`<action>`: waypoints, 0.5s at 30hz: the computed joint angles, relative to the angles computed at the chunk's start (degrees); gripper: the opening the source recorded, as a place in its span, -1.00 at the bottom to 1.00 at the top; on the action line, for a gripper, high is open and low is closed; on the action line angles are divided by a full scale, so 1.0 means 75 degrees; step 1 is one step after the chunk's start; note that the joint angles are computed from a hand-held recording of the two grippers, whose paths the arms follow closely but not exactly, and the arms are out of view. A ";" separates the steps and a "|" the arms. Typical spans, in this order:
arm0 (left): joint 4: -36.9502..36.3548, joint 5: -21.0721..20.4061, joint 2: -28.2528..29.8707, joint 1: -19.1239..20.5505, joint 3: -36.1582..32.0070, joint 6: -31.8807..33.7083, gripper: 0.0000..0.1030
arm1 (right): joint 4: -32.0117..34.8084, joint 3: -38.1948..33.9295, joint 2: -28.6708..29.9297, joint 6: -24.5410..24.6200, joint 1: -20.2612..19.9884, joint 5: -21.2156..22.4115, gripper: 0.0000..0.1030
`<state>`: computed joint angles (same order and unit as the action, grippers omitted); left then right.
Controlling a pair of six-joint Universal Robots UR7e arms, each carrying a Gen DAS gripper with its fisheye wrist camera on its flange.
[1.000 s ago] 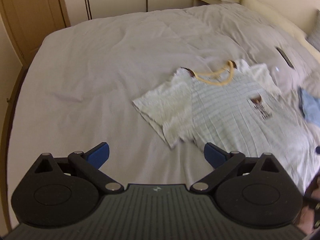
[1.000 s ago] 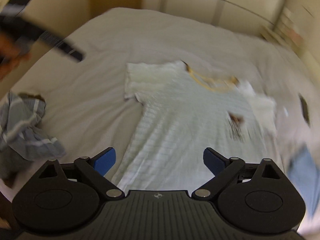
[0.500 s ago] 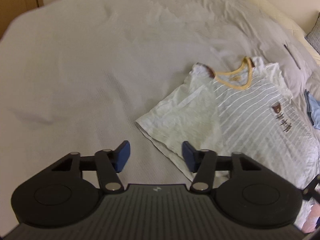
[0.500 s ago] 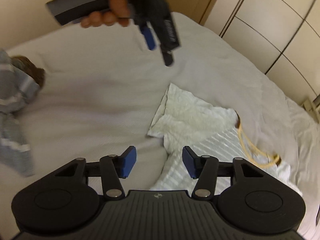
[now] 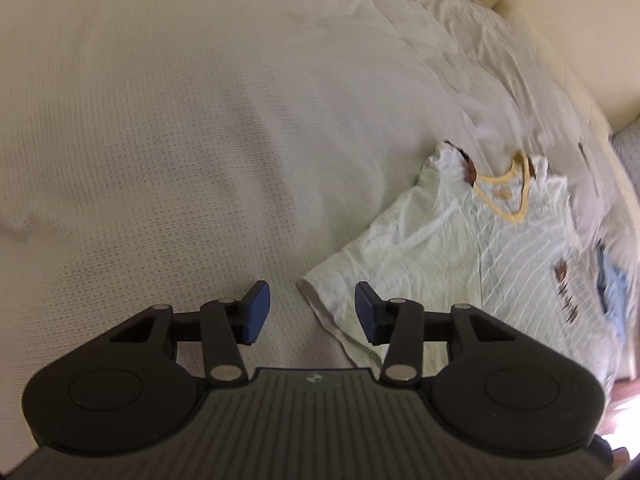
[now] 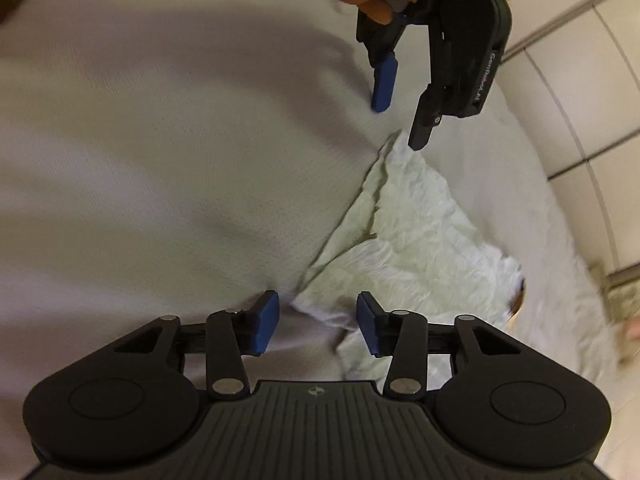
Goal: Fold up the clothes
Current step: 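Grasp the white sleeve side edge with both grippers, then fold the grasped side over the shirt body with both grippers, then open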
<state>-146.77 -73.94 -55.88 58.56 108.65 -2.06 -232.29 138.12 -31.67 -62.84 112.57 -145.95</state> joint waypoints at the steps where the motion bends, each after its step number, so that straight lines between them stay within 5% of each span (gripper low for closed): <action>1: 0.0003 -0.0068 0.0016 0.0039 -0.0034 -0.0074 -0.21 | -0.0114 -0.0028 -0.0001 -0.0097 -0.0060 0.0048 -0.13; 5: 0.0146 -0.0278 0.0153 0.0104 -0.0195 -0.0252 -0.25 | -0.0167 -0.0042 -0.0203 -0.0049 -0.0257 0.0306 -0.45; 7: 0.0263 -0.0365 0.0217 0.0100 -0.0253 -0.0288 -0.59 | 0.0049 -0.0019 -0.0340 0.0201 -0.0303 0.0393 -0.81; 10: 0.0309 -0.0253 0.0261 0.0022 -0.0246 -0.0246 -1.00 | 0.0200 0.0090 -0.0515 0.0539 -0.0368 0.0567 -0.86; 15: -0.0058 -0.0190 0.0190 -0.0293 -0.0205 -0.0252 -1.00 | 0.0551 0.0226 -0.0937 0.1507 -0.0383 0.0899 -0.88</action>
